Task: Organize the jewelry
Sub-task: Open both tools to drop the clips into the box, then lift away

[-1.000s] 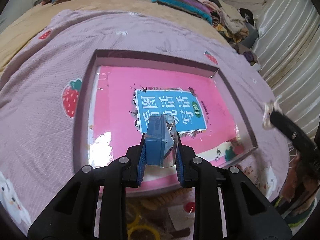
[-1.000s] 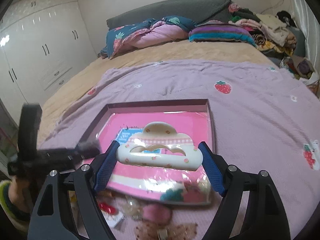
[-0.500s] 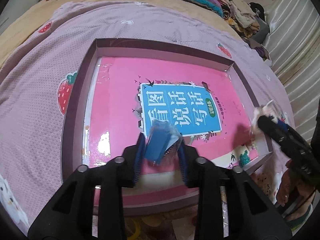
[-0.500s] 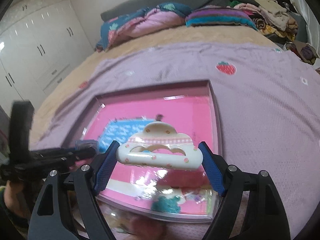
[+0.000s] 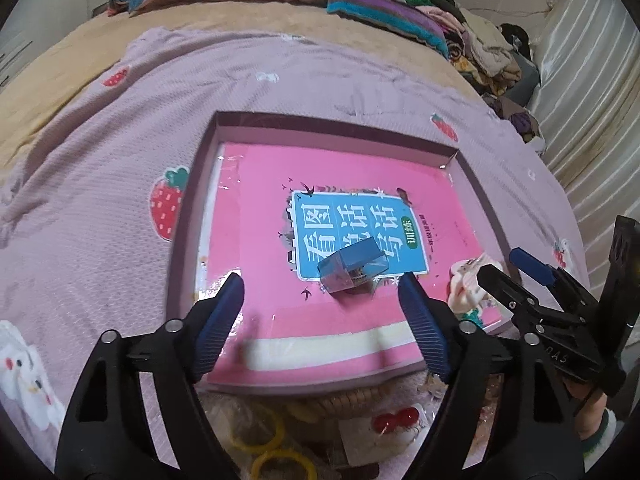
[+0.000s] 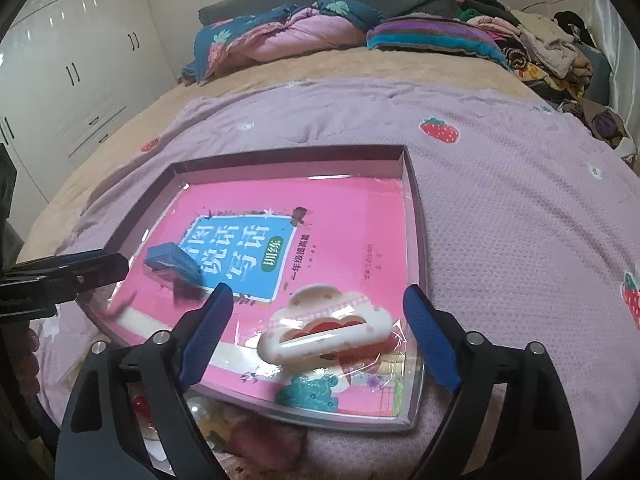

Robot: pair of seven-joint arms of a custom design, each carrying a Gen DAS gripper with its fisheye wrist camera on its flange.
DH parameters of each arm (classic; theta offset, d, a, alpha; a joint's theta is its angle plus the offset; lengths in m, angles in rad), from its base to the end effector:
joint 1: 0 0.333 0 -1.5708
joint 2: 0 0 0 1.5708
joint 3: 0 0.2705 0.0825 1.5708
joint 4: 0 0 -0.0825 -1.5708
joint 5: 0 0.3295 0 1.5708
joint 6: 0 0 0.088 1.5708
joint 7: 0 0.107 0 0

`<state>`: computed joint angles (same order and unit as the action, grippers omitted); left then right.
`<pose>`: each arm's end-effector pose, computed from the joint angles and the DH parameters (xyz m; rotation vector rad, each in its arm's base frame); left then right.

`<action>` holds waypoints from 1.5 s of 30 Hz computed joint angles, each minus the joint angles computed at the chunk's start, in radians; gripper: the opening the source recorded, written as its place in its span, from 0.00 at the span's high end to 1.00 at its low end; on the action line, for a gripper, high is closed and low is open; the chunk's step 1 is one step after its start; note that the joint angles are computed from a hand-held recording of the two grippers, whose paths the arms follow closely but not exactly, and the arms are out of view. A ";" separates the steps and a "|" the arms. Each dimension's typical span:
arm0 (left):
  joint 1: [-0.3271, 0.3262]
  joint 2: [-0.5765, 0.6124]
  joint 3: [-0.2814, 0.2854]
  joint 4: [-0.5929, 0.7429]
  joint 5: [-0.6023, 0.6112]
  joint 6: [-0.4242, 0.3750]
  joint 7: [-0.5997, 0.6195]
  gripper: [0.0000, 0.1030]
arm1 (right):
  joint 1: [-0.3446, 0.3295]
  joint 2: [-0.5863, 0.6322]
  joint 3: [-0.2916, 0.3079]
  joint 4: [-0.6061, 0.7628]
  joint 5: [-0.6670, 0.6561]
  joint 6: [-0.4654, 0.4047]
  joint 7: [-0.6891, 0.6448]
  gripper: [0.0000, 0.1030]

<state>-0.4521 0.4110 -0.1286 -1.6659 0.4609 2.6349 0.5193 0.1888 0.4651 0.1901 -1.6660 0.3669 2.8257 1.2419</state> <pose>0.5365 -0.3521 0.4164 -2.1011 1.7967 -0.8044 0.6188 0.2062 0.4067 -1.9808 1.3886 -0.3167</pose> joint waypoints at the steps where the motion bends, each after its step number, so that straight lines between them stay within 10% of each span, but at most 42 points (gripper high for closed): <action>1: -0.004 -0.012 0.004 -0.011 0.008 0.001 -0.009 0.26 | -0.012 -0.012 0.014 -0.013 0.017 0.009 -0.016 0.12; 19: 0.013 -0.208 -0.035 -0.175 0.167 0.015 -0.185 0.09 | -0.032 -0.318 0.040 -0.281 0.372 0.145 -0.257 0.04; 45: 0.065 -0.393 -0.148 -0.359 0.306 0.060 -0.331 0.09 | 0.265 -0.752 -0.233 -0.685 0.457 0.242 -0.349 0.04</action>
<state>-0.3866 0.0181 -0.2762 -2.0244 0.7672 2.6949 0.1886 0.4535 -0.2871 -0.0426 -2.3509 0.8244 3.0673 0.8932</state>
